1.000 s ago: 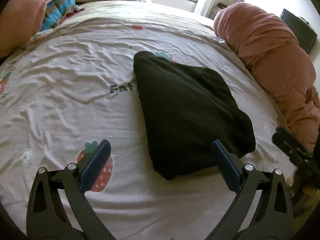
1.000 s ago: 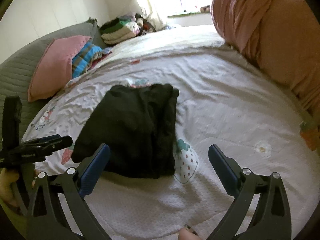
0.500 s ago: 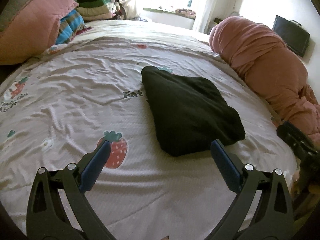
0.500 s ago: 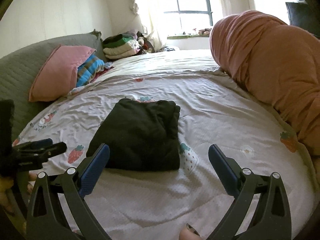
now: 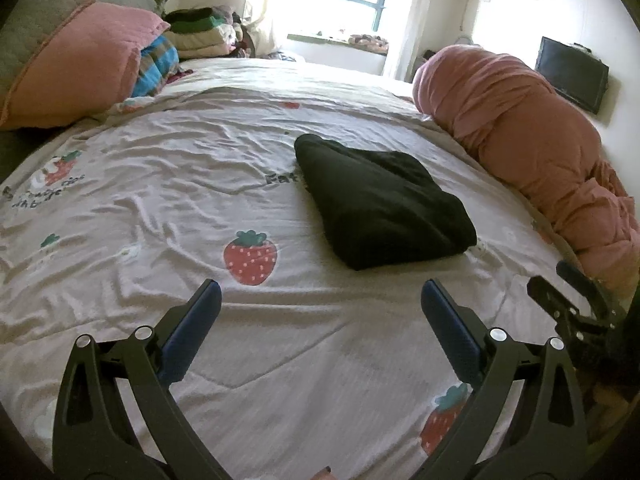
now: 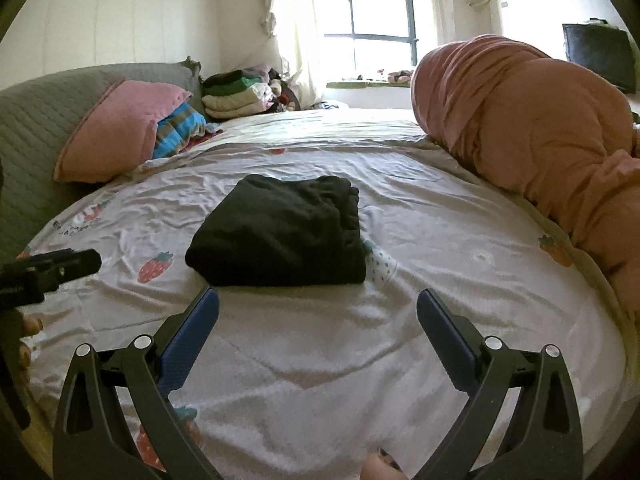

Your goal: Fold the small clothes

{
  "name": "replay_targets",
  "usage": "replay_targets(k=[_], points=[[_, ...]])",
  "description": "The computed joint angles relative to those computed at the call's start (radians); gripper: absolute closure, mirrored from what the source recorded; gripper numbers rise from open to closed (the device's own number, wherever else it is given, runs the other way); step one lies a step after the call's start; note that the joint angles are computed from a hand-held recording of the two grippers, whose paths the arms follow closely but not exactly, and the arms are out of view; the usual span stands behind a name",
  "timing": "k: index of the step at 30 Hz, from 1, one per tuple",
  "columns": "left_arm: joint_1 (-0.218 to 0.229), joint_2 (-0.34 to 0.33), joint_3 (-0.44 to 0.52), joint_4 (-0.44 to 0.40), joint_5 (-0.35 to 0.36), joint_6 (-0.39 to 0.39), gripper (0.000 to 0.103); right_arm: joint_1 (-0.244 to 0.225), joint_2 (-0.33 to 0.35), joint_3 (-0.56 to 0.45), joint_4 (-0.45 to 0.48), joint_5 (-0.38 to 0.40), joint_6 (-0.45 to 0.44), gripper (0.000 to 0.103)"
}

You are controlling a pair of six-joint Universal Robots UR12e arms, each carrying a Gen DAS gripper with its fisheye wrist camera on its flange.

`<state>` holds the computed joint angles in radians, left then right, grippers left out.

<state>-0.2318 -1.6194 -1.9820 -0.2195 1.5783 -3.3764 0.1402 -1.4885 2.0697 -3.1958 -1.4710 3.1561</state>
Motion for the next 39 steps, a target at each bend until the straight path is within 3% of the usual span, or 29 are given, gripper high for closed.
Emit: replay_targets(k=[7,12,22,39], points=[[-0.002,0.017,-0.038,0.014,0.0,0.007,0.009,0.029,-0.006,0.02,0.021,-0.061,0.023,0.005],[0.001,0.015,-0.046,-0.004,-0.014,0.001,0.009,0.032,-0.01,0.027,0.032,-0.064,0.03,0.005],[-0.012,0.003,-0.036,-0.037,0.053,-0.01,0.009,0.038,0.008,0.021,0.049,-0.085,0.018,0.005],[-0.007,0.003,-0.036,-0.048,0.037,-0.006,0.009,0.033,0.006,0.017,0.066,-0.083,0.026,0.005]])
